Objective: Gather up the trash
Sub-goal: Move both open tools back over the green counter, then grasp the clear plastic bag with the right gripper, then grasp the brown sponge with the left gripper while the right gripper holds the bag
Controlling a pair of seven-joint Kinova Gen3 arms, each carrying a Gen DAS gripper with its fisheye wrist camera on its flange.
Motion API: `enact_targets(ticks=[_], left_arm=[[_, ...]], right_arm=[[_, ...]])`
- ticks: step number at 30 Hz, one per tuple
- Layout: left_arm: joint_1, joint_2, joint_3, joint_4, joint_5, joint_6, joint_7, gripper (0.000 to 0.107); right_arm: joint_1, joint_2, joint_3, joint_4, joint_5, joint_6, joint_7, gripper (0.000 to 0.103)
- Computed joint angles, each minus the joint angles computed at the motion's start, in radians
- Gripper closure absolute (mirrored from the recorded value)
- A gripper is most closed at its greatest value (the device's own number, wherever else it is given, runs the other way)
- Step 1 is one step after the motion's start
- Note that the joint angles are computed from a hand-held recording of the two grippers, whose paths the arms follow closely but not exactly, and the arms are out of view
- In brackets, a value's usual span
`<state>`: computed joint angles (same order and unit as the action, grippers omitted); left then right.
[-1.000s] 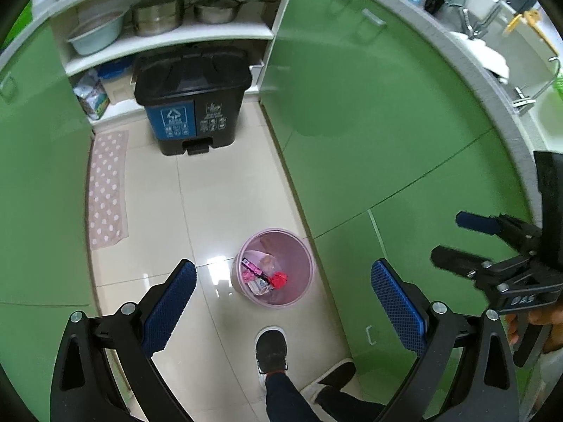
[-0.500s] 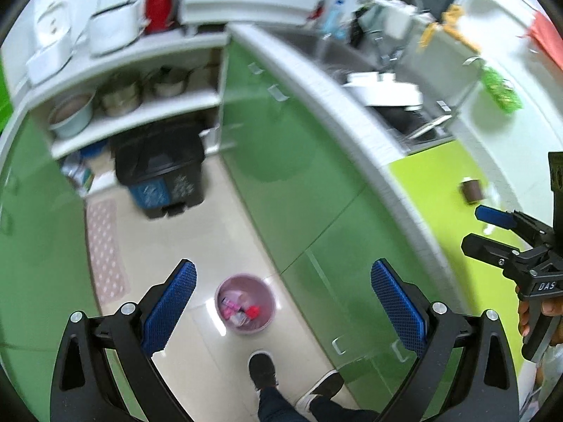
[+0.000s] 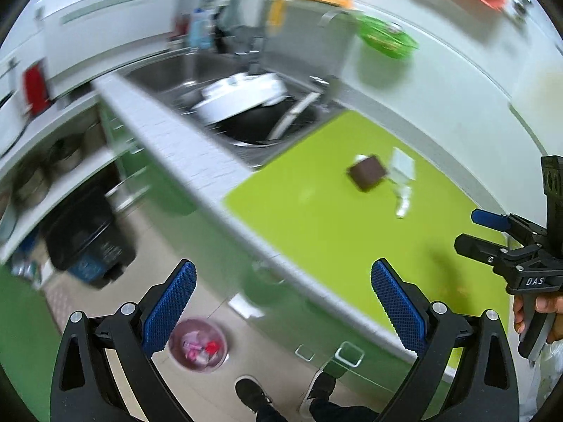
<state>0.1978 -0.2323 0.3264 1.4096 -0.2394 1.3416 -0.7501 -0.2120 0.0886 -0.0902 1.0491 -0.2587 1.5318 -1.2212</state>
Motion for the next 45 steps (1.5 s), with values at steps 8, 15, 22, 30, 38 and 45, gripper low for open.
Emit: enact_targets(ticks=[8,15,22,30,38,45], left_arm=[[0.082,0.154,-0.026,-0.087,-0.007,-0.06,-0.072,0.012],[0.138,0.249,-0.098,-0.145,0.013,-0.071,-0.129,0.012],[0.14,0.301,-0.151,-0.178,0.054,-0.078,-0.186,0.012],[0.111,0.332,-0.187,-0.185,0.107,-0.094,-0.238,0.012],[0.077,0.342,-0.204,-0.183,0.149,-0.108,-0.28,0.012],[0.066,0.359,-0.207,-0.196,0.172,-0.119,-0.315,0.012]], right_arm=[[0.069,0.035,0.044,0.008,0.046,-0.035,-0.004,0.003],[0.074,0.13,0.04,-0.061,0.082,-0.032,-0.058,0.003],[0.034,0.247,0.034,-0.16,0.136,0.006,-0.128,0.003],[-0.03,0.33,0.034,-0.222,0.202,0.013,-0.202,0.008],[-0.066,0.391,0.033,-0.275,0.228,0.059,-0.215,0.058],[-0.066,0.396,0.034,-0.28,0.234,0.067,-0.214,0.083]])
